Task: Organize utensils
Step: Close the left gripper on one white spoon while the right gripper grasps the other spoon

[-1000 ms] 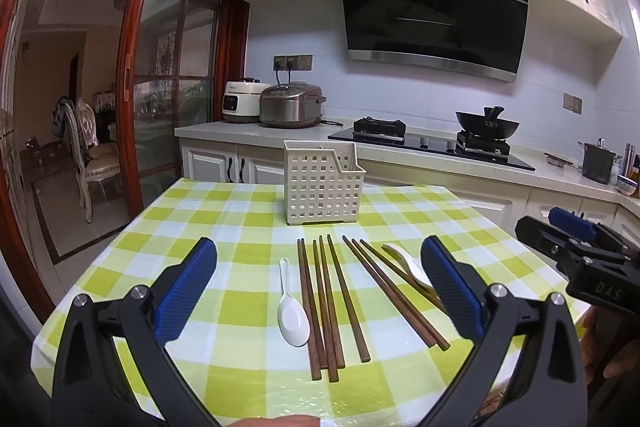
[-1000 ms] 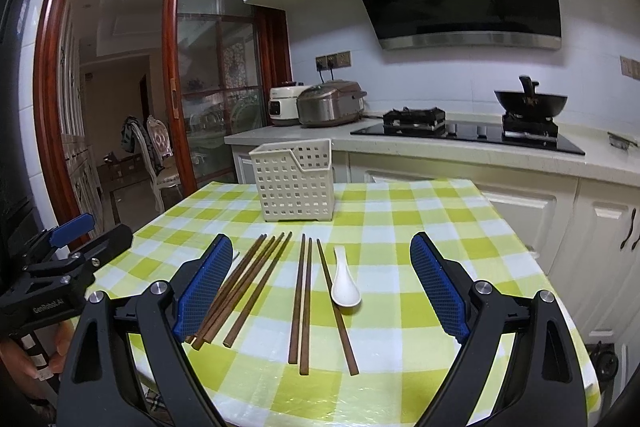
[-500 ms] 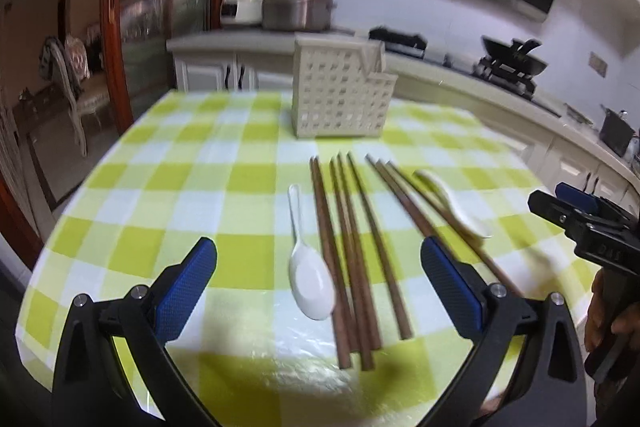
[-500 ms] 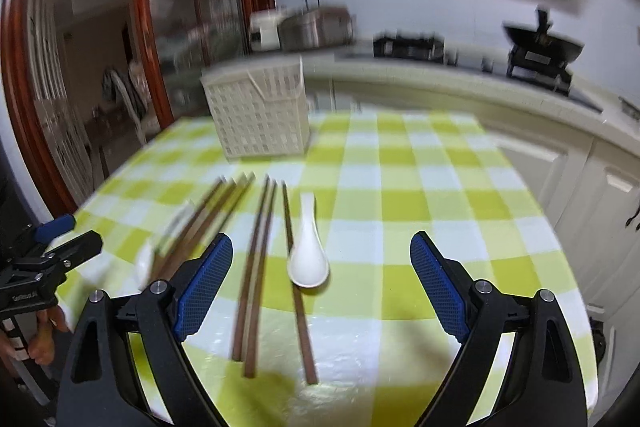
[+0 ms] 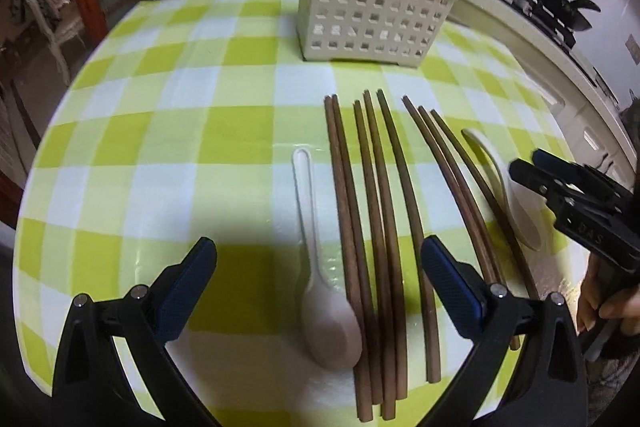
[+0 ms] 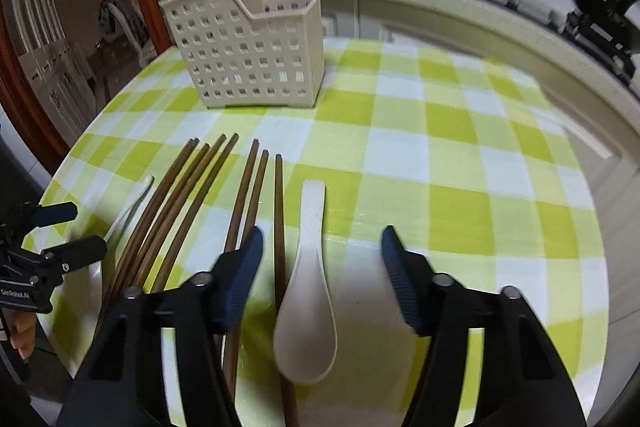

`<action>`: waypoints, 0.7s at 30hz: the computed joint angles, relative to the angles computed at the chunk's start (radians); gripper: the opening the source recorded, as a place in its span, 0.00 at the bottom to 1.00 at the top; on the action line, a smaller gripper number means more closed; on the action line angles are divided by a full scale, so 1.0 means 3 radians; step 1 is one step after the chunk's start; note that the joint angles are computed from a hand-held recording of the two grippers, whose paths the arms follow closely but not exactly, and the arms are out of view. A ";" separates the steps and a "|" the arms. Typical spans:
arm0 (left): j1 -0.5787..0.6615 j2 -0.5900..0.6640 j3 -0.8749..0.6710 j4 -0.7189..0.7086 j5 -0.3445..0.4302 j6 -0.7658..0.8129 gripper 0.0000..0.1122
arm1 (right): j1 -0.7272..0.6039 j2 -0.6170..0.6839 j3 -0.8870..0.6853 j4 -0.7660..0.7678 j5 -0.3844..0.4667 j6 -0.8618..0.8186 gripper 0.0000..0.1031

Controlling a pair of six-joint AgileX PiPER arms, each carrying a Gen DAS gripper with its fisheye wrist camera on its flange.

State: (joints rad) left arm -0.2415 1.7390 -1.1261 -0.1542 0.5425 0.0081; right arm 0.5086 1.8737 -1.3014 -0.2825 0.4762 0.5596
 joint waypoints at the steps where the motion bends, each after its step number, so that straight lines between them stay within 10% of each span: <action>1: -0.0013 0.0048 -0.0069 0.0048 0.0055 -0.0025 0.88 | -0.0013 0.0057 -0.0087 0.0116 0.0070 -0.0153 0.48; 10: 0.0105 0.0495 -0.0598 -0.0128 0.0474 0.0045 0.87 | -0.0072 0.0377 -0.0542 0.0465 0.0404 -0.0652 0.27; 21: 0.0007 0.0590 -0.0692 0.0455 0.0396 -0.0479 0.59 | -0.0147 0.0506 -0.0651 0.0588 0.0413 -0.0827 0.22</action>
State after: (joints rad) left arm -0.2394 1.9160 -1.3337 -0.0177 0.6614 -0.1355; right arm 0.4647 2.0254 -1.4968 -0.1059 0.6002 0.3115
